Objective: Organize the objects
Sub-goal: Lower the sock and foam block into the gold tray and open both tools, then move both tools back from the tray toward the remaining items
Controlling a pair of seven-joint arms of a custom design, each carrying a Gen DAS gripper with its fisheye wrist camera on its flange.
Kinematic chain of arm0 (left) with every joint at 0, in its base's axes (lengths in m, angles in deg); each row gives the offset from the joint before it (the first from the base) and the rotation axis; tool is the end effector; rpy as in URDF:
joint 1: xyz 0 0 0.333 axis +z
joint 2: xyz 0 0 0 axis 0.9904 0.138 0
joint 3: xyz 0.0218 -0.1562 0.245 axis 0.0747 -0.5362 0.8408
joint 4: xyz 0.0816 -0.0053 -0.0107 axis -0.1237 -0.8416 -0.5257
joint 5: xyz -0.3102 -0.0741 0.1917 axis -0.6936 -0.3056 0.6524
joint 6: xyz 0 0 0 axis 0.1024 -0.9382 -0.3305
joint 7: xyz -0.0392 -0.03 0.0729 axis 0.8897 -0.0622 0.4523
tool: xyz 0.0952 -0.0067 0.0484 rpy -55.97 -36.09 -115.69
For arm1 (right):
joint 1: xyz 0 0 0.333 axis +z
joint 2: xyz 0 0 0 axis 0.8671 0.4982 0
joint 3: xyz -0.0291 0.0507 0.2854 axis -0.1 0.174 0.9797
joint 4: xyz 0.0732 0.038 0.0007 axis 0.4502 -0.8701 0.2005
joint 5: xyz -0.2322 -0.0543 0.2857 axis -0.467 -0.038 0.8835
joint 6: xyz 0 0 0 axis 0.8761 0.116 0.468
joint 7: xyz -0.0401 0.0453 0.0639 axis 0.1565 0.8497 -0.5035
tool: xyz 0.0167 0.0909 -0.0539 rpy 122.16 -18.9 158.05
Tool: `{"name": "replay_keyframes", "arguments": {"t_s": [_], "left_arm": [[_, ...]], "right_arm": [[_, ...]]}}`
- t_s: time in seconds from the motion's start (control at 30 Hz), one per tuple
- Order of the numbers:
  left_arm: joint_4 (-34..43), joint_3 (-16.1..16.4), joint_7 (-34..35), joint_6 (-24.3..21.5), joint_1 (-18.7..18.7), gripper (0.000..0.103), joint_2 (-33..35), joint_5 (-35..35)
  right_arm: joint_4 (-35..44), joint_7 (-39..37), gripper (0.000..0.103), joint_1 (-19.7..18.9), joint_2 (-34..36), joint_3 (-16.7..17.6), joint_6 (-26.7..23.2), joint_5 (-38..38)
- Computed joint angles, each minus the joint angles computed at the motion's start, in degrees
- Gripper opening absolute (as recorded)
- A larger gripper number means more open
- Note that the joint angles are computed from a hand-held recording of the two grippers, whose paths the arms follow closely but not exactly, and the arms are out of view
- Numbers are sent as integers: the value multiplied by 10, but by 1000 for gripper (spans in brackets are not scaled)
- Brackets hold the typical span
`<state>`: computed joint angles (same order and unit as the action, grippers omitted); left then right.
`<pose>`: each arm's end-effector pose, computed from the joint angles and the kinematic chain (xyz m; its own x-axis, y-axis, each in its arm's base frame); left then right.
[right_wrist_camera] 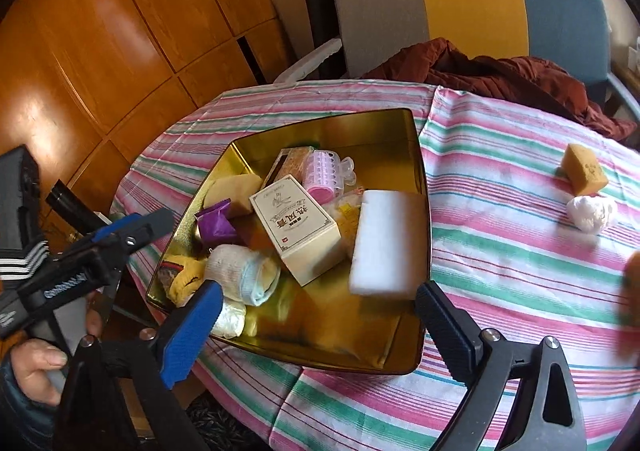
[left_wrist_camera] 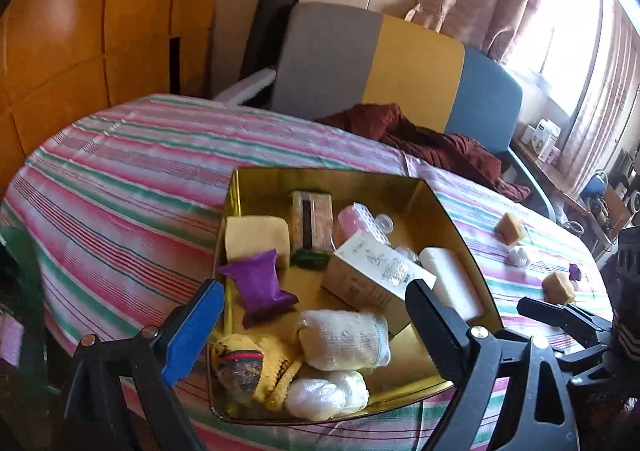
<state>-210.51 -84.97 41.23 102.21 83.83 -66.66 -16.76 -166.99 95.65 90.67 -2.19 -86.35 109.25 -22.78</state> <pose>0.3787 -0.0486 0.4504 0.1509 -0.9735 0.1718 -0.6716 -0.2285 -0.7048 0.4230 0.2130 0.4325 0.4428 -0.8517 -0.2803 -0.7638 -0.1946 -0.6154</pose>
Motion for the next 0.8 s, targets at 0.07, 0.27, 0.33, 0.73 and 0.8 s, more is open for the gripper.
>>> {"name": "replay_keyframes", "arguments": {"t_s": [0.07, 0.27, 0.33, 0.73, 0.8], "left_arm": [[-1, -25, -13, 1, 22, 93, -11, 11], [-8, -71, -48, 1, 55, 91, -45, 42], [-7, -87, -60, -5, 68, 88, -51, 56], [-9, -66, -63, -19, 34, 86, -47, 77], [-7, -65, -62, -23, 30, 86, -43, 79]], "right_arm": [[-4, 7, 103, -3, -3, 5, 7, -10], [-29, 66, 103, -14, -19, 24, 46, -86], [-38, 97, 103, -23, -25, 34, 61, -129], [-54, 200, 103, -26, -30, 25, 76, -250], [-55, 216, 103, -29, -28, 26, 78, -265]]}}
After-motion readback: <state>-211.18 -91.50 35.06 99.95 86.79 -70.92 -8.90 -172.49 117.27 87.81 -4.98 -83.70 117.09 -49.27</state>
